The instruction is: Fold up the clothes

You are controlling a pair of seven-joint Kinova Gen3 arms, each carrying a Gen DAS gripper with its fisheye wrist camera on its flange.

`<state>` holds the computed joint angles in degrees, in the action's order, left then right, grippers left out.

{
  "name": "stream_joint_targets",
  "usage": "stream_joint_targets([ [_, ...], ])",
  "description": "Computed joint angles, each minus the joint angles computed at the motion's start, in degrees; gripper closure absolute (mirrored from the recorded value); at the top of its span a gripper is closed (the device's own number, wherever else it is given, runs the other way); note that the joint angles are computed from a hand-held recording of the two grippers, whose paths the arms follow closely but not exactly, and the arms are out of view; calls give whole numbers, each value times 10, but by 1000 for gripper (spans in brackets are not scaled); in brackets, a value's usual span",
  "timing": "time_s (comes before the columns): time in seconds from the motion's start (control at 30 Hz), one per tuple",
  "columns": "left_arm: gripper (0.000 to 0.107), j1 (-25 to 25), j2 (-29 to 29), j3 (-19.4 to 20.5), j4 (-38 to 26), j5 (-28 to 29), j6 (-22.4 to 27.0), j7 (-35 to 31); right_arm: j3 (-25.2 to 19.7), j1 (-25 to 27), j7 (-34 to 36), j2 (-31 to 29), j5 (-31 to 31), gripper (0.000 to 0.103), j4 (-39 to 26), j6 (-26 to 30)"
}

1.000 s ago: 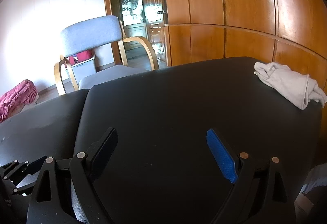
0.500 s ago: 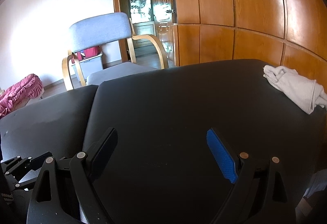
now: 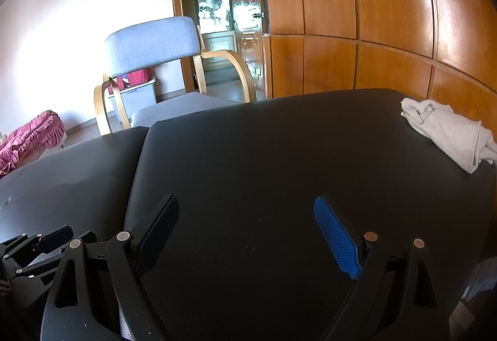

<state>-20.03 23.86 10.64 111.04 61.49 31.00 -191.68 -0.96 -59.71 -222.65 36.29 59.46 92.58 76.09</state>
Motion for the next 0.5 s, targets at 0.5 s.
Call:
stream_joint_targets([
  [0.5, 69, 6, 9, 8, -16, -52, -6, 64, 1, 6, -1, 0, -19, 12, -5, 5],
])
